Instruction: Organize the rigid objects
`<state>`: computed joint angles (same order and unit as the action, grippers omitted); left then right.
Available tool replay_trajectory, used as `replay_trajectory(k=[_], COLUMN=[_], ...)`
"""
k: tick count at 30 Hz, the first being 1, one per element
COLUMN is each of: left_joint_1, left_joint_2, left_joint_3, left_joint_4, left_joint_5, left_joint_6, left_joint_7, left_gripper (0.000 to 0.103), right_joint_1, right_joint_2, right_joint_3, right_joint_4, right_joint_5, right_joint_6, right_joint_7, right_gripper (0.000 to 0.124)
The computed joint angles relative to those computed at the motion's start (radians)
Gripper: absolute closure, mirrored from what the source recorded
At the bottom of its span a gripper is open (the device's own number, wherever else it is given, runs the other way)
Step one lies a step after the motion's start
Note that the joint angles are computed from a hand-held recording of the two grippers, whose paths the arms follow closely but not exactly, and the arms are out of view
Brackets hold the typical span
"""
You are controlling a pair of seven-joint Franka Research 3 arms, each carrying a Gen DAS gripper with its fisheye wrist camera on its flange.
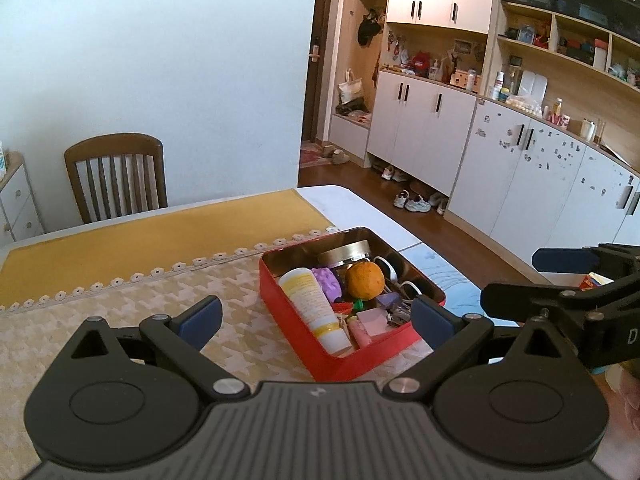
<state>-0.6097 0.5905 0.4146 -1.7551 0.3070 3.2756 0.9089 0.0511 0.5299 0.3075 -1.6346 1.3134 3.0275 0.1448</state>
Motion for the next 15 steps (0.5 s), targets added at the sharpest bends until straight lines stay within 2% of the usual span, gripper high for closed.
replay_trajectory(k=[3, 8, 15], left_joint_1=[-0.024, 0.004, -0.02], left_joint_2=[0.004, -0.002, 0.002], left_joint_3=[0.028, -0.003, 0.022], left_joint_4=[-0.002, -0.003, -0.008], left_joint_5=[-0.008, 0.001, -0.009], left_joint_6=[-0.003, -0.003, 0.004], left_joint_7=[-0.01, -0.009, -0.003], left_gripper=[0.002, 0.002, 0.002], right_joint_1=[-0.001, 0.006, 0.011], right_joint_2=[-0.006, -0.008, -0.007], right_joint_3=[0.0, -0.006, -0.007], right_joint_4=[-0.008, -0.013, -0.014], right_joint_5=[-0.001, -0.011, -0.037], right_joint_6=[-0.002, -0.001, 0.0], right_joint_7=[0.001, 0.019, 0.044], right_gripper=[0.021, 0.021, 0.021])
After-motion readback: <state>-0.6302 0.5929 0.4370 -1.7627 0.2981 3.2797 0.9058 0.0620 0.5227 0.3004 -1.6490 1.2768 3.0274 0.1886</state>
